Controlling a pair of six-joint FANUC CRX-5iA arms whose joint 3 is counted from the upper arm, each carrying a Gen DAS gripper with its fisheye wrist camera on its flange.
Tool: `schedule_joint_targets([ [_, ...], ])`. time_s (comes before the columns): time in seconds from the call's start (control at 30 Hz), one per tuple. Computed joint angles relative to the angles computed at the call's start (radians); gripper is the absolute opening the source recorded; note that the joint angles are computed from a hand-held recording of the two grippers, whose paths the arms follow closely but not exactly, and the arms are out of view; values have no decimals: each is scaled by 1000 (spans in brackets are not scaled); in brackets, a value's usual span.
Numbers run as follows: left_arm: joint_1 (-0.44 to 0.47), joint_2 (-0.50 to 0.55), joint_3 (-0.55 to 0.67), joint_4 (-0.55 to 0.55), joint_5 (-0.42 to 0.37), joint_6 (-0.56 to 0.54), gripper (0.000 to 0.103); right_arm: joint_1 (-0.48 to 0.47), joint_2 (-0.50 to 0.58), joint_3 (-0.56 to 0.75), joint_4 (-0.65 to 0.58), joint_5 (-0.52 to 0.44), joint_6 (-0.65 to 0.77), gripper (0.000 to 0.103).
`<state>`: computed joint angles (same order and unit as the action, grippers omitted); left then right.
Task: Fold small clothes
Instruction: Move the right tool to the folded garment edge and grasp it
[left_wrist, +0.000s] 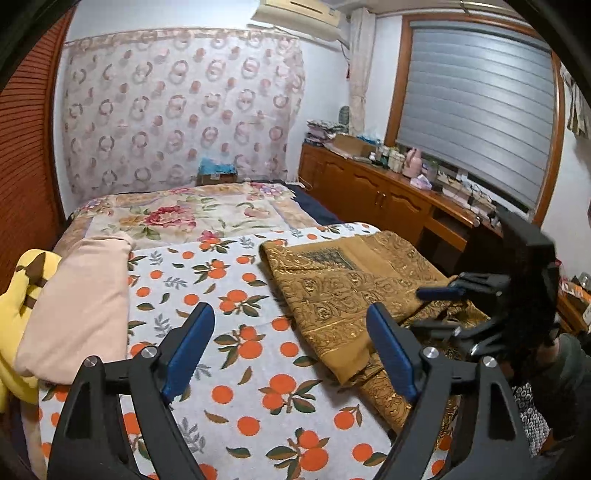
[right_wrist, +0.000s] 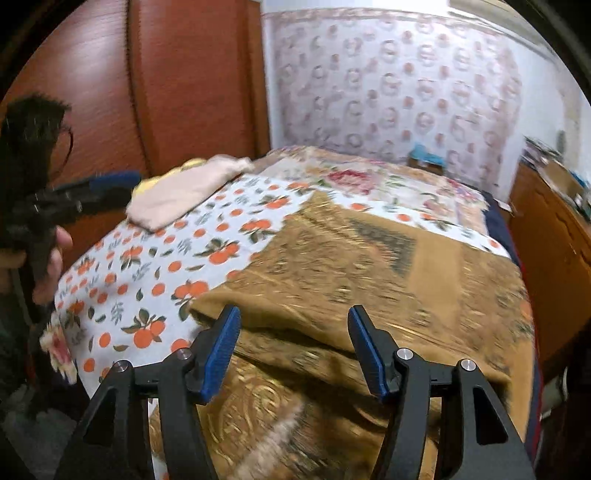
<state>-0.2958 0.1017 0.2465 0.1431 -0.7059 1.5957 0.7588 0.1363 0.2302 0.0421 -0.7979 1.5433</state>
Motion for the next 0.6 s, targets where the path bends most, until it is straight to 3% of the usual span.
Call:
schedule_joint_targets([
  [0.33,24,-33,-53,-25,23,58,85,24,145,189,-75,-143,156,63],
  [0.6,28,-44,-81,-11,39,54,85,67,226,256,22,-206,159,63],
])
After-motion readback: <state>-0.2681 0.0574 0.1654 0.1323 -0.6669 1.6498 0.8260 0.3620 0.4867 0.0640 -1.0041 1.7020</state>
